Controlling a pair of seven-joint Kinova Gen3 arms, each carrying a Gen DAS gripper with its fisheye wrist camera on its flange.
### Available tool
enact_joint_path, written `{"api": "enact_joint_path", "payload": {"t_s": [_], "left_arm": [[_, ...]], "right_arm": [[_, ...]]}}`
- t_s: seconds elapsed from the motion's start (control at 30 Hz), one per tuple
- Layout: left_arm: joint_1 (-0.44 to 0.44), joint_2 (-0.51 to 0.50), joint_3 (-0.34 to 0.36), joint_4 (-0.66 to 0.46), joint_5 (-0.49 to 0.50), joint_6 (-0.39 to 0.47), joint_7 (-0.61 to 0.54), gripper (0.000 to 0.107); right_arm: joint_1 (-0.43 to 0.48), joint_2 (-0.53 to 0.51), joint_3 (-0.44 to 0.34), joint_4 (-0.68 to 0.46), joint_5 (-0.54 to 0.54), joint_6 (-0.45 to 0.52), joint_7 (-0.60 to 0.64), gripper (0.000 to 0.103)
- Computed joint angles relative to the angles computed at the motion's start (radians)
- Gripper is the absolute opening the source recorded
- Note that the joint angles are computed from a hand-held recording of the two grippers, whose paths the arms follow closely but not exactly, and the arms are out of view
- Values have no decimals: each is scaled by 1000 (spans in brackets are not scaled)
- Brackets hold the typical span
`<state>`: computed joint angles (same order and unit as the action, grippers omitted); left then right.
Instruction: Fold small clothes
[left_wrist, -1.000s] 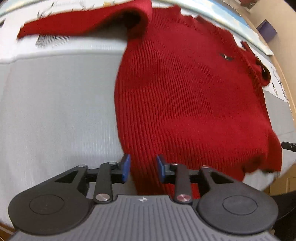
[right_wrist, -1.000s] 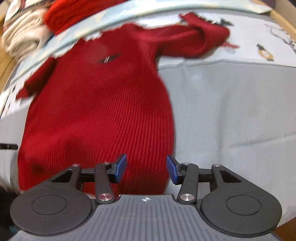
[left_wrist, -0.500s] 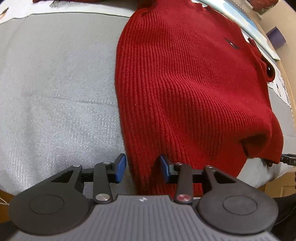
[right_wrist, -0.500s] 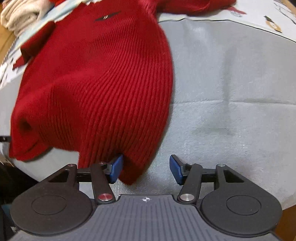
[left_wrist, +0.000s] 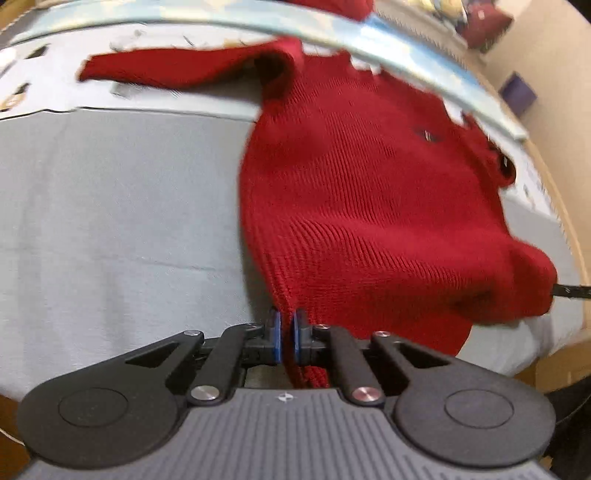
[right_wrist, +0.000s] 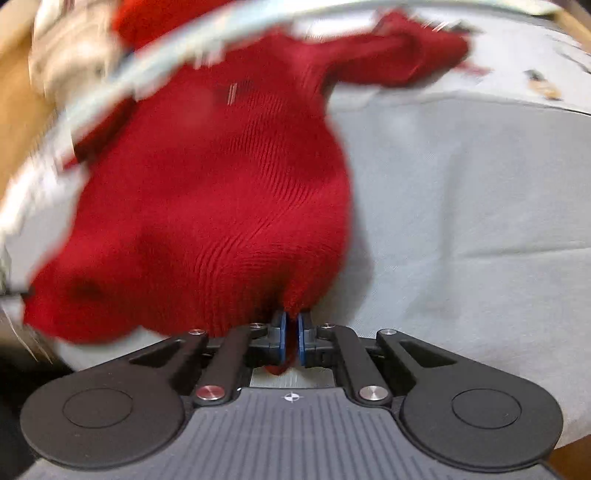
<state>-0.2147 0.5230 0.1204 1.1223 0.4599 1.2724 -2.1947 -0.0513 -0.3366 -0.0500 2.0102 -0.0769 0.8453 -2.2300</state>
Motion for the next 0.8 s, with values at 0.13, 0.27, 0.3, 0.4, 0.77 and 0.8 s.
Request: {"api": "enact_joint_path", "payload": {"t_s": [0.13,0.27,0.3,0.4,0.77,0.8], "left_arm": [[37,1,-21,-8,-73,8,15,7],[97,28,-38,-53,-158,28,76,8],[102,36,-39,-68,-161,36,102,9],[99,69,-37,-114,-169,73,151,13],[114,162,-18,-211,-209,203,182,46],[115,162,-17,-212,-208,202,179,45]], "right_arm": [[22,-105,73,40,-35,36,54,5],[-15,-7,58,-10,-35,147,124,6],[-9,14,39,-22,-21,160,115,6],[-5,45,24,-39,-17,150,110,11],[-31,137,15,-55,-42,166,133,38],[-33,139,11,-59,-39,168,127,36]]}}
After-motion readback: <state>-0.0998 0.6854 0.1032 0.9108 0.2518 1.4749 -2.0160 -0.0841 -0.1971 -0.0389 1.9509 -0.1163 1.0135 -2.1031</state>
